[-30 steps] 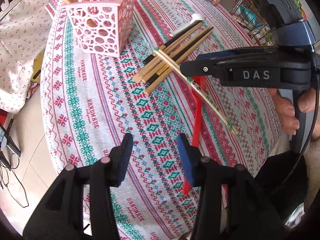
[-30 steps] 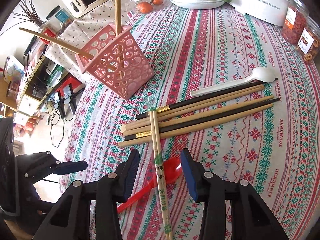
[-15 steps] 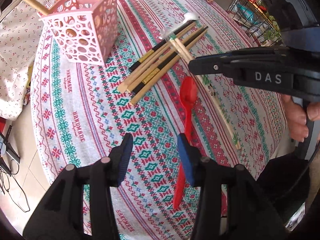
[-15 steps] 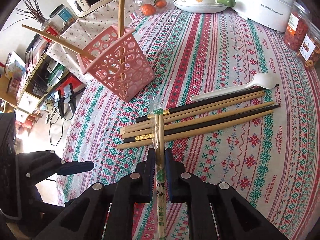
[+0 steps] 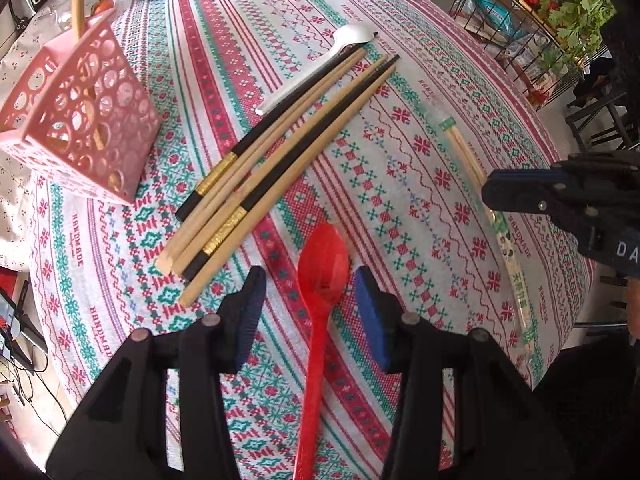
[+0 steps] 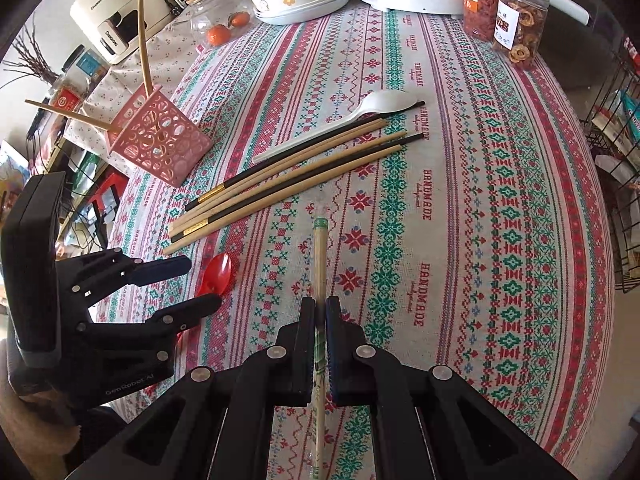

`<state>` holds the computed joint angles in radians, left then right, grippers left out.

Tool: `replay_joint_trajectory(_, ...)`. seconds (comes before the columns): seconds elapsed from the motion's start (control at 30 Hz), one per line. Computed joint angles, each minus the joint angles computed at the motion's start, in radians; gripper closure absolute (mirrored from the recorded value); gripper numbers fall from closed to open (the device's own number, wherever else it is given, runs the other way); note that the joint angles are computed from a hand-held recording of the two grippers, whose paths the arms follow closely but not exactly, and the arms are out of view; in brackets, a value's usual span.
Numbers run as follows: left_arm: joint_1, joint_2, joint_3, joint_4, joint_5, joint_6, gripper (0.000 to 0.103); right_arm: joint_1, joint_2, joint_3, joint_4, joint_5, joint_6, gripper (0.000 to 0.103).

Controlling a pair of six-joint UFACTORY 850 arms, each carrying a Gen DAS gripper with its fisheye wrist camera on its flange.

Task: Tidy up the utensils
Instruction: 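Grasp the paper-wrapped chopsticks with the right tool while the left tool lifts the red spoon, then lower the red spoon into the basket with the left tool while the right tool follows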

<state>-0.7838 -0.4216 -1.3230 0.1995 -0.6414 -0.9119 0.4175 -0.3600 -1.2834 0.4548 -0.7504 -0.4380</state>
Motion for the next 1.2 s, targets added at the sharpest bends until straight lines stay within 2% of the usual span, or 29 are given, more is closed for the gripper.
replay_joint_trajectory(0.1,-0.004,-0.033,-0.040,0.034,-0.028,-0.033,0.055,-0.008,0.009,0.008,0.002,-0.001,-0.010,0.098)
replay_joint_trajectory(0.17,-0.008,-0.053,-0.066,0.056,-0.050,-0.051,0.062,-0.011,0.012,0.009,0.005,-0.001,-0.016,0.098)
replay_joint_trajectory(0.2,-0.011,-0.060,-0.075,0.069,-0.060,-0.061,0.072,-0.012,0.014,0.009,0.006,0.000,-0.018,0.098)
replay_joint_trajectory(0.23,-0.011,-0.067,-0.083,0.075,-0.065,-0.065,0.074,-0.016,0.020,0.014,0.008,0.001,-0.024,0.098)
replay_joint_trajectory(0.37,-0.018,-0.058,-0.078,0.113,-0.066,-0.108,0.074,-0.008,0.026,0.018,0.020,0.013,-0.028,0.098)
replay_joint_trajectory(0.47,-0.038,-0.003,-0.033,0.215,-0.052,-0.209,0.075,-0.008,0.042,0.027,0.039,0.028,-0.043,0.098)
replay_joint_trajectory(0.63,-0.077,0.112,0.041,0.469,-0.050,-0.456,0.075,-0.004,0.094,0.047,0.111,0.076,-0.102,0.098)
replay_joint_trajectory(0.77,-0.101,0.205,0.095,0.713,-0.088,-0.707,0.075,-0.003,0.139,0.062,0.205,0.118,-0.174,0.098)
replay_joint_trajectory(0.83,-0.116,0.250,0.127,0.849,-0.131,-0.856,0.075,-0.001,0.163,0.071,0.265,0.146,-0.216,0.098)
replay_joint_trajectory(1.03,-0.145,0.305,0.195,1.228,-0.366,-1.231,0.075,0.022,0.218,0.090,0.434,0.256,-0.359,0.098)
replay_joint_trajectory(1.2,-0.129,0.271,0.196,1.375,-0.533,-1.359,0.075,0.043,0.216,0.068,0.521,0.297,-0.421,0.098)
